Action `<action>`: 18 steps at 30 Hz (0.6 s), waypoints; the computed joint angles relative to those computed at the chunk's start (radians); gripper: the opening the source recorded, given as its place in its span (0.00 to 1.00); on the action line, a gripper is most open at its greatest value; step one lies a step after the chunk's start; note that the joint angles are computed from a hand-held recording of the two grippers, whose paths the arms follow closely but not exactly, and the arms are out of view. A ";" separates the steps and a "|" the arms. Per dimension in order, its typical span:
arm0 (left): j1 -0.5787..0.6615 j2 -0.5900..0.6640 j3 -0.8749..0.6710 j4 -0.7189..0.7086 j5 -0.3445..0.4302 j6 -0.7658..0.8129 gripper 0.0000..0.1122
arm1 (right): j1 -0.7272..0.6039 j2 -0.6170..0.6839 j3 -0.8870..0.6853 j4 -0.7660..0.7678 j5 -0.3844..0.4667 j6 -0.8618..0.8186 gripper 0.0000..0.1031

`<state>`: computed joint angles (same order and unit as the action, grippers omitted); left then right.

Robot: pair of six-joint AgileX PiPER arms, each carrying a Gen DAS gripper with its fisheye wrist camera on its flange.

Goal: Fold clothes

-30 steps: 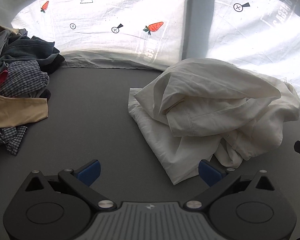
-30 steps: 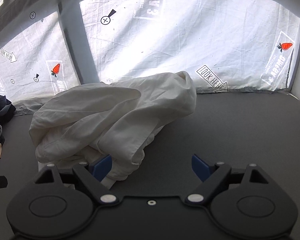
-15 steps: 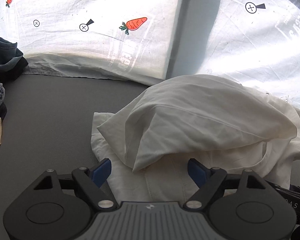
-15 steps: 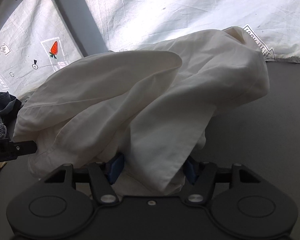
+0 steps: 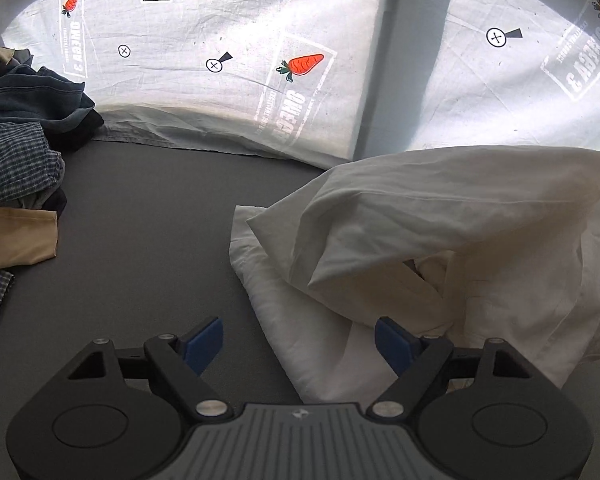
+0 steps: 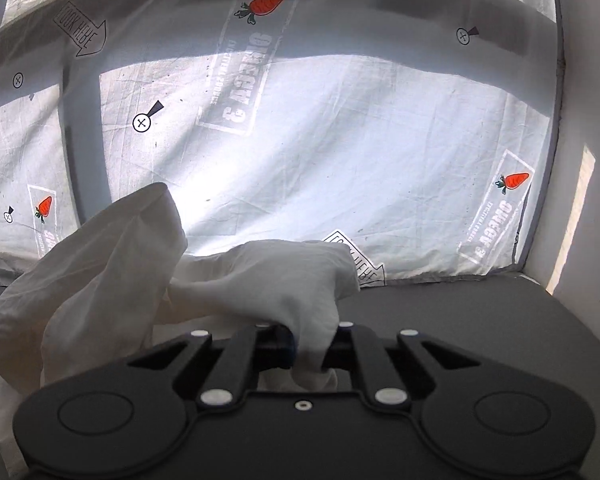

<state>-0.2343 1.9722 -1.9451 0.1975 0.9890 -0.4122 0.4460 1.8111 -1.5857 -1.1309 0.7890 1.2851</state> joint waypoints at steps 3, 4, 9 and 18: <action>-0.012 -0.067 0.098 0.022 -0.011 -0.038 0.74 | -0.088 -0.121 0.086 -0.110 0.051 0.042 0.08; -0.016 -0.078 0.118 0.023 -0.012 -0.047 0.74 | -0.124 -0.150 0.105 -0.127 0.063 0.042 0.08; -0.044 -0.109 0.179 0.017 -0.012 -0.086 0.74 | -0.322 -0.177 0.099 0.072 0.118 -0.155 0.13; -0.072 -0.044 0.093 -0.037 0.001 -0.073 0.75 | -0.335 -0.201 0.322 0.430 0.121 -0.264 0.63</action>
